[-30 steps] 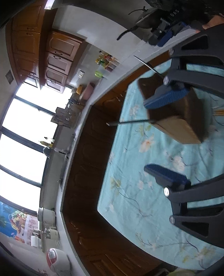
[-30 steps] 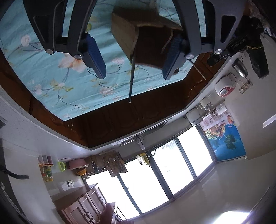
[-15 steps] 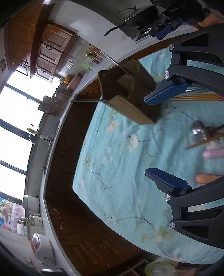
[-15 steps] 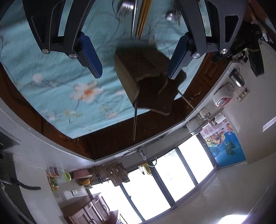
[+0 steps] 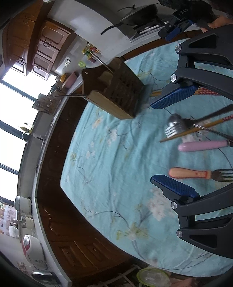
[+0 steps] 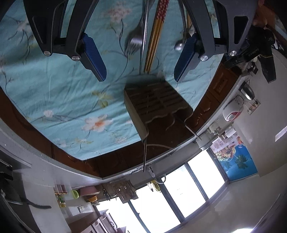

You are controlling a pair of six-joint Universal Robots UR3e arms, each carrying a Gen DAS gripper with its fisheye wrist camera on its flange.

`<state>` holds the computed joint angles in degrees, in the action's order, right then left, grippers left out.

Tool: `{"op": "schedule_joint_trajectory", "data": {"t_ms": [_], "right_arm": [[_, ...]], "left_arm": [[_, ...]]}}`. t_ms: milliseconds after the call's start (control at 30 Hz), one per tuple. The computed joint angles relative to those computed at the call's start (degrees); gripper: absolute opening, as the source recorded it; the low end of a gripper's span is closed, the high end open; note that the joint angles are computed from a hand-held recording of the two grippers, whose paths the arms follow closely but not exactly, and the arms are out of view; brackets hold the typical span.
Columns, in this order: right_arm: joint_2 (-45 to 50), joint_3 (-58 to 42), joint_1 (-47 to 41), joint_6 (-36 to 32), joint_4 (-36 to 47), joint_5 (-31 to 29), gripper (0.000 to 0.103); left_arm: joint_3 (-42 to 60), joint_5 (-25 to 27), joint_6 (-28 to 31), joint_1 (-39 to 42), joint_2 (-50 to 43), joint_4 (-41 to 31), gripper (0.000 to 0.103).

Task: Organize utensils
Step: 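Withdraw both tools from the caddy back over the utensils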

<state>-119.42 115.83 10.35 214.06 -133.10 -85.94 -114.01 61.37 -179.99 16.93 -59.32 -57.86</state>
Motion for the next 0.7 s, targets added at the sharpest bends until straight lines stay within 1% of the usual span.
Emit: {"op": "schedule_joint_trajectory", "data": {"t_ms": [200,300,567,700], "right_arm": [[0.06,1.37,3.08,1.15,-0.16,-1.3,0.08],[1.17,1.37,3.85,1.27,-0.86,-1.27,0.08],[5.15,1.0,4.13,-0.31,-2.12,0.09,0.079],[6.59,1.12,3.34,-1.31,-2.83,1.09,0.079]], "left_arm": [[-1.02,-1.28,2.5,1.36,3.31,-5.94,0.075],[0.55,-0.41,1.83,-0.58,1.8,-6.74,0.074],[2.68,3.28,-1.44,-7.59,-5.86,-1.87,0.074],[4.11,5.72,-3.72,-11.53,-10.51,1.68,0.072]]}}
